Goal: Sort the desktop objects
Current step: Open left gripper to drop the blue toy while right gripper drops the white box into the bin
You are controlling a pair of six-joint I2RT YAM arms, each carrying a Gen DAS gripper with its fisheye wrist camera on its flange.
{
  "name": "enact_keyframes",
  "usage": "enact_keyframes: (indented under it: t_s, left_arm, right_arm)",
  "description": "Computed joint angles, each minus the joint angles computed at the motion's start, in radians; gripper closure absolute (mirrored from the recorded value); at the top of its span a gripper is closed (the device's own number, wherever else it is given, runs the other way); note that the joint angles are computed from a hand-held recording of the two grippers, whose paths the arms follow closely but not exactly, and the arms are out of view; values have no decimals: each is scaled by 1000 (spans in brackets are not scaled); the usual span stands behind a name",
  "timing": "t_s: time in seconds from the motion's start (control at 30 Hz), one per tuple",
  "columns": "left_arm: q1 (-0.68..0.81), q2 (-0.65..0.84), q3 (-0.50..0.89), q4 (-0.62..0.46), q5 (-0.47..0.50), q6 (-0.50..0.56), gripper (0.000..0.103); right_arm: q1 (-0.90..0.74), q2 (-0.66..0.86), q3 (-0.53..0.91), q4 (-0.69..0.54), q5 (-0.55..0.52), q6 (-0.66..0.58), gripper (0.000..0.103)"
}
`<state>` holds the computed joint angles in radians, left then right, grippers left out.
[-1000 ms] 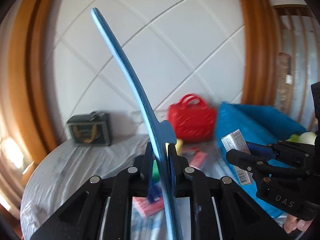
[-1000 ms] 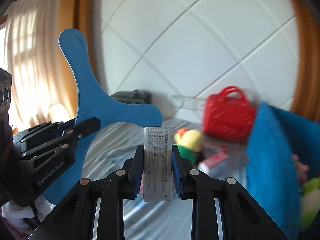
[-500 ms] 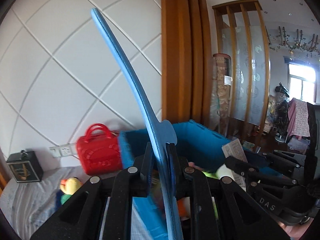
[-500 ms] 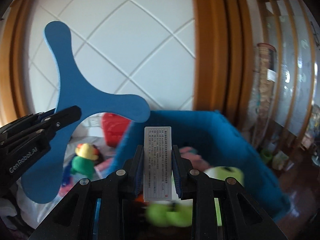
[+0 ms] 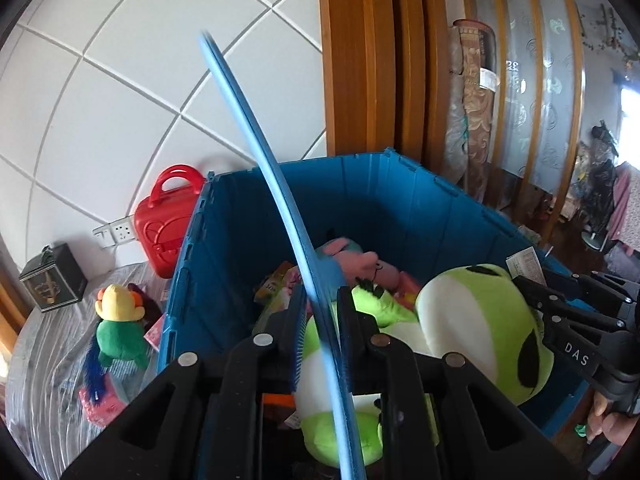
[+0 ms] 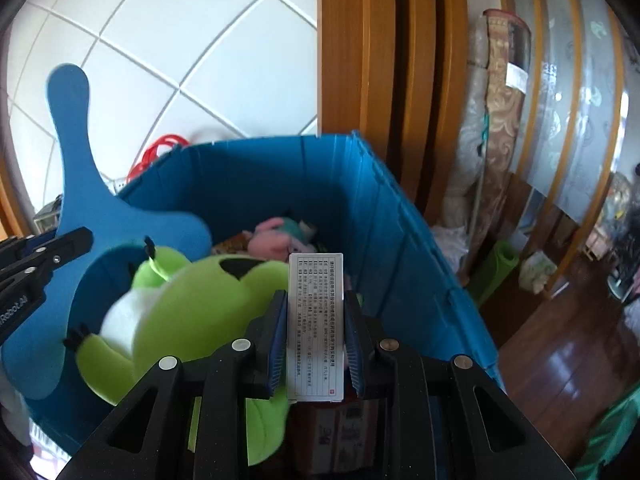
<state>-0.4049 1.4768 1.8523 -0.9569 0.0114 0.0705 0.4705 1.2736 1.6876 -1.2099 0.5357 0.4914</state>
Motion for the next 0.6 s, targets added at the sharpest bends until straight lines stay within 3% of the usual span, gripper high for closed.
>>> enact_keyframes:
  t_s: [0.07,0.1,0.17,0.23,0.3,0.47,0.53,0.6]
  left_arm:
    - [-18,-20,-26,5,-45,-10,82]
    - [-27,-28,-34,3,-71,-15,77]
    - [-27,-58,-63,16,-87,-17,49]
    - [-13,-95,-103,45,-83,-11,31]
    - [1,-133,-134,64,-68,-6,27]
    - [69,-196,-148,42,-7,-1,27]
    - [97,-219,-150,22,15,-7,25]
    - [148,-241,-148,-13,79,-2,13]
  right_arm:
    - [44,-6,-10,-10,13,34,75]
    - [46,-8,-9,-16,12,40,69]
    - [49,-15,-25,-16,28,49,56]
    - [66,-32,-33,-26,58,69,38]
    - [87,-48,-43,-33,77,88,20]
    - [175,-25,10,-83,157,139,0]
    - [234,-12,49,-120,196,186,0]
    - [338,17,114,-194,263,273,0]
